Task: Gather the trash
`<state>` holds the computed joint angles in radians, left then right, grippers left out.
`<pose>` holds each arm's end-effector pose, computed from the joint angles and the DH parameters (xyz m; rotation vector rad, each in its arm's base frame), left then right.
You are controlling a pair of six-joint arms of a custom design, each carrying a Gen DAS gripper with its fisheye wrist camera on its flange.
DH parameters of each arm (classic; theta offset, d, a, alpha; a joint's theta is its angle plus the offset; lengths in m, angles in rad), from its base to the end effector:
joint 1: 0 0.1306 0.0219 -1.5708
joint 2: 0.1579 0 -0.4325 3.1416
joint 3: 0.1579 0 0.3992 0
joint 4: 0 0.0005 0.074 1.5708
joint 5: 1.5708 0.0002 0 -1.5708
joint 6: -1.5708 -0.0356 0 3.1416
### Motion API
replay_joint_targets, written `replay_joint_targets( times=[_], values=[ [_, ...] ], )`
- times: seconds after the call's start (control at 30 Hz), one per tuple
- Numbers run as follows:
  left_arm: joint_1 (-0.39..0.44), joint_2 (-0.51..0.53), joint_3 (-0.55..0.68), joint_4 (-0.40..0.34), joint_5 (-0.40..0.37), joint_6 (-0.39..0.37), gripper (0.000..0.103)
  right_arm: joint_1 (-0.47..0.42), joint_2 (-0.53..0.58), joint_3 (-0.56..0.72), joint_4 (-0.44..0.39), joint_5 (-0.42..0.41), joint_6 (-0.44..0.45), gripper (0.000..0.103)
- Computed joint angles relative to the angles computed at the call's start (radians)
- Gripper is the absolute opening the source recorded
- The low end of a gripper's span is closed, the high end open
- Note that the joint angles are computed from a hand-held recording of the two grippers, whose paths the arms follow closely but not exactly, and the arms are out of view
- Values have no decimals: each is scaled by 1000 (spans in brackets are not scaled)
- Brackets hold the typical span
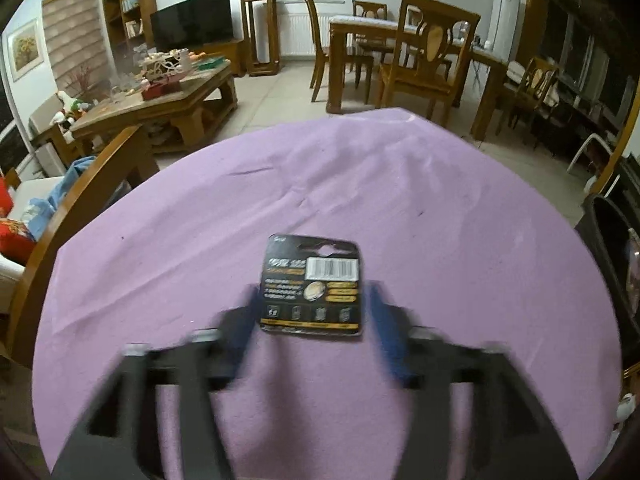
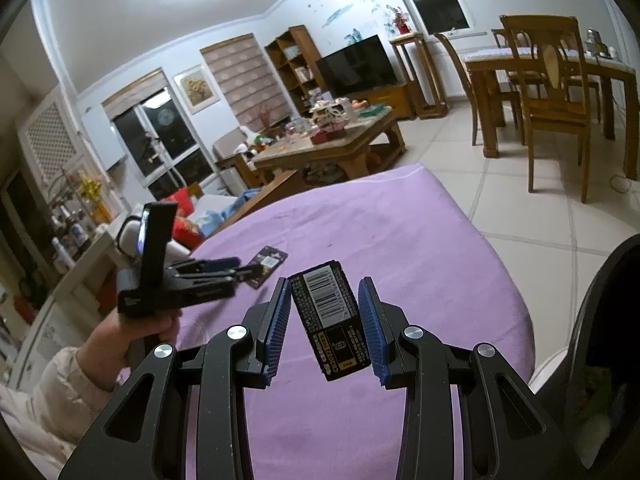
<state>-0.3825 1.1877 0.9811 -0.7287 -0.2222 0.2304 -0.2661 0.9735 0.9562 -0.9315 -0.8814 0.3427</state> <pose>0.3557 -0.1352 0.3827 0.0974 2.4716 0.0176 0.2900 -0.0511 0.4364 -0.4161 2.1785 0.7754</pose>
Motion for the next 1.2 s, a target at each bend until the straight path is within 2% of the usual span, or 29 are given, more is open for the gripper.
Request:
replay_joint_targets(
  times=[0.17, 0.23, 0.33, 0.37, 0.53, 0.73, 0.8, 0.93, 1.07, 1.2],
  values=[
    [-5, 28, 9, 0, -12, -28, 74, 23, -3, -7, 3, 19, -7, 36],
    [8, 34, 2, 23, 16, -36, 75, 34, -5, -12, 14, 29, -20, 36],
    [35, 35, 3, 37, 53, -51, 68, 41, -1, -16, 26, 38, -31, 36],
    [35, 34, 4, 43, 53, -72, 59, 42, 0, -16, 28, 40, -35, 36],
    [52, 22, -4, 48, 90, -106, 58, 60, -9, -27, 55, 48, -68, 36],
    [69, -2, -24, 63, 140, -83, 58, 60, -19, -29, 61, 43, -75, 36],
    [64, -20, -30, 68, 158, -74, 58, 38, -19, -26, 57, 28, -66, 36],
    [-2, -60, -25, 85, 150, -68, 58, -35, -19, -21, 53, -18, -54, 36],
    [-108, -81, 4, 112, 144, -61, 58, -158, -23, -7, 27, -92, -32, 36],
    [-241, -64, 46, 159, 152, -41, 58, -339, -7, 23, -40, -189, 33, 36]
  ],
)
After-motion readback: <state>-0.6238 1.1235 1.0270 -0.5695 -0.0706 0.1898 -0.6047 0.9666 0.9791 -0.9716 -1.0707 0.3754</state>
